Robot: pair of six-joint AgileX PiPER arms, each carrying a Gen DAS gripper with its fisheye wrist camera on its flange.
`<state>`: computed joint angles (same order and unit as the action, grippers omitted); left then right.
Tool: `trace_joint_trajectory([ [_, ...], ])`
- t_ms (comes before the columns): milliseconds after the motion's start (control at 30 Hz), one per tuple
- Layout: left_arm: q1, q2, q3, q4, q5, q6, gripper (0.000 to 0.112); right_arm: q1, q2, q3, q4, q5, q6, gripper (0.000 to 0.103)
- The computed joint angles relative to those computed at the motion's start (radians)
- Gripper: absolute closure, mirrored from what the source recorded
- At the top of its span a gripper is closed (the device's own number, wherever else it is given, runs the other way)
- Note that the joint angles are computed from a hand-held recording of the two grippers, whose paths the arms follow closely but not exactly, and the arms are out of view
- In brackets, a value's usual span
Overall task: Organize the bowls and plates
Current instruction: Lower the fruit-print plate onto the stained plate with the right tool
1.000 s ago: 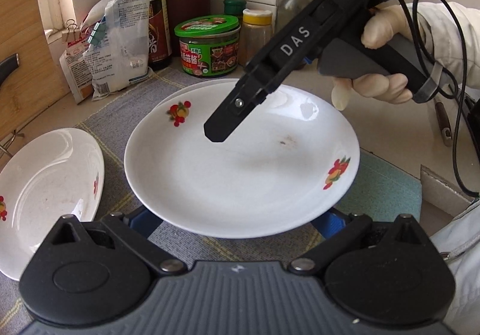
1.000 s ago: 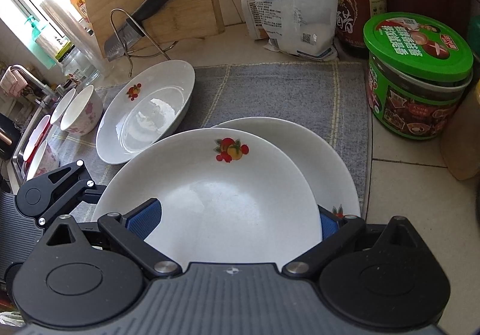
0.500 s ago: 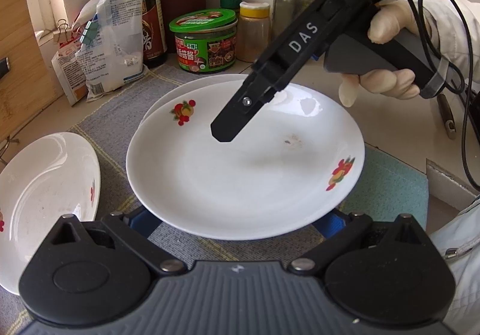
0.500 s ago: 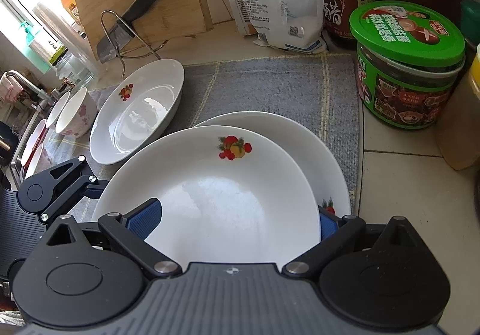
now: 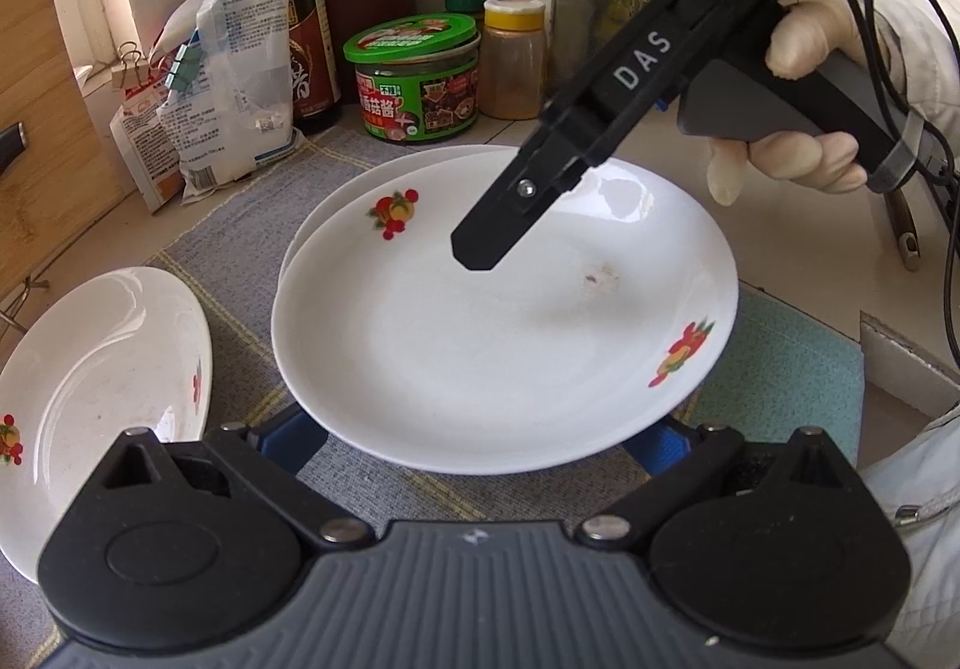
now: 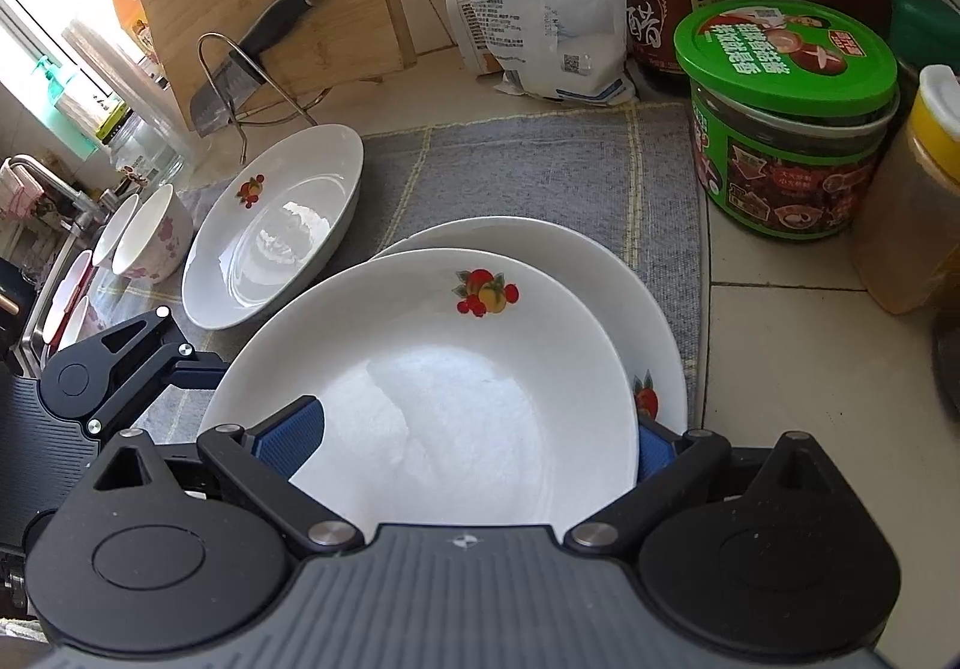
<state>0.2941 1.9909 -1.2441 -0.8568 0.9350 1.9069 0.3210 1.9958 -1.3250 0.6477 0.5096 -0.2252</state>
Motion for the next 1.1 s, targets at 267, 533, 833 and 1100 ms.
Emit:
trace_joint_trajectory([
  [267,-0.005,0.005,0.001,-0.007,-0.010,0.008,0.011,-0.001,-0.039,0.063,0.047,-0.041,-0.016,0.001],
  [533,-0.002,0.005,0.014,-0.022,-0.017,0.026,0.011,0.024,-0.073,0.085,-0.047,-0.053,0.092,0.001],
  [833,0.000,-0.002,0.017,-0.018,-0.015,0.028,0.011,0.045,-0.097,0.087,-0.148,-0.035,0.210,0.001],
  [1100,0.002,-0.003,0.006,-0.008,-0.005,0.018,0.011,0.042,-0.113,0.104,-0.132,-0.040,0.227,0.001],
])
